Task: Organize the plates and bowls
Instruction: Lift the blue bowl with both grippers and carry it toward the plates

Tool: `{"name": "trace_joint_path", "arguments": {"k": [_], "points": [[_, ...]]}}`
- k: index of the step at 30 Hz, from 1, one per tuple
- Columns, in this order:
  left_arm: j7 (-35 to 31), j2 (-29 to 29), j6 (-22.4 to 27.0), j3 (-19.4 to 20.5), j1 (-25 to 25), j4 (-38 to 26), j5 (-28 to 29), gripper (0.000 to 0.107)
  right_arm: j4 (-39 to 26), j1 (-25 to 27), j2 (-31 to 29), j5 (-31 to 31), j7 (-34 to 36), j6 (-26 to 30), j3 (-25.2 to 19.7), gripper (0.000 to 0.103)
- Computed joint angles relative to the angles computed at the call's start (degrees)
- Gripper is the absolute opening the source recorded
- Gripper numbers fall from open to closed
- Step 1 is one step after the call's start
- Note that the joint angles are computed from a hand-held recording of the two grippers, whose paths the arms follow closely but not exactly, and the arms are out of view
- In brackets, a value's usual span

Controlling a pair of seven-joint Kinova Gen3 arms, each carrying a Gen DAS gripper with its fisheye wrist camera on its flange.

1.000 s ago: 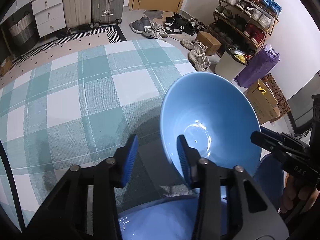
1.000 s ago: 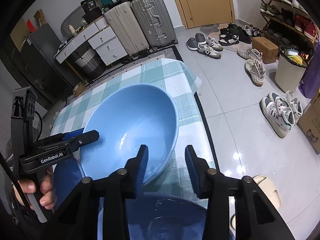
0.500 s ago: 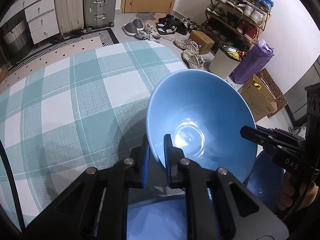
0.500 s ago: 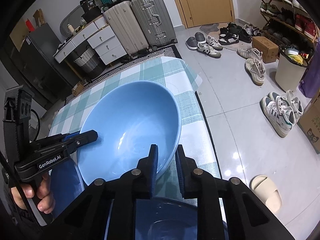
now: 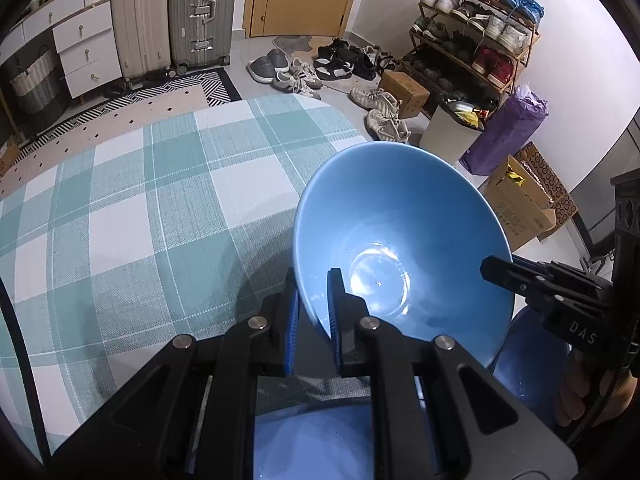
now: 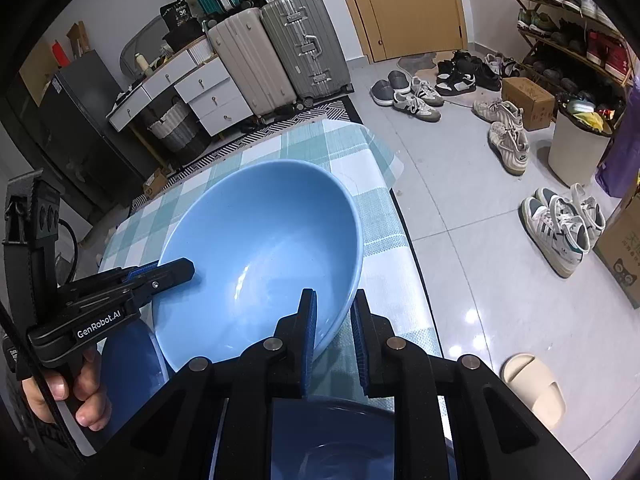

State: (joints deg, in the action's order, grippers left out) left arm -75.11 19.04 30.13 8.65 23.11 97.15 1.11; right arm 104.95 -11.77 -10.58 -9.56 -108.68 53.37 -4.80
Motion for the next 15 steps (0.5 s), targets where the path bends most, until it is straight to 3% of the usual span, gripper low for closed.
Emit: {"name": "trace_joint_path", "arguments": {"k": [15], "points": [[2.4, -4.2, -0.6, -0.2, 1.6, 1.5, -2.0, 0.010, -1.8, 0.1, -2.8, 2.5, -2.0, 1.8, -1.2, 0.018]]}}
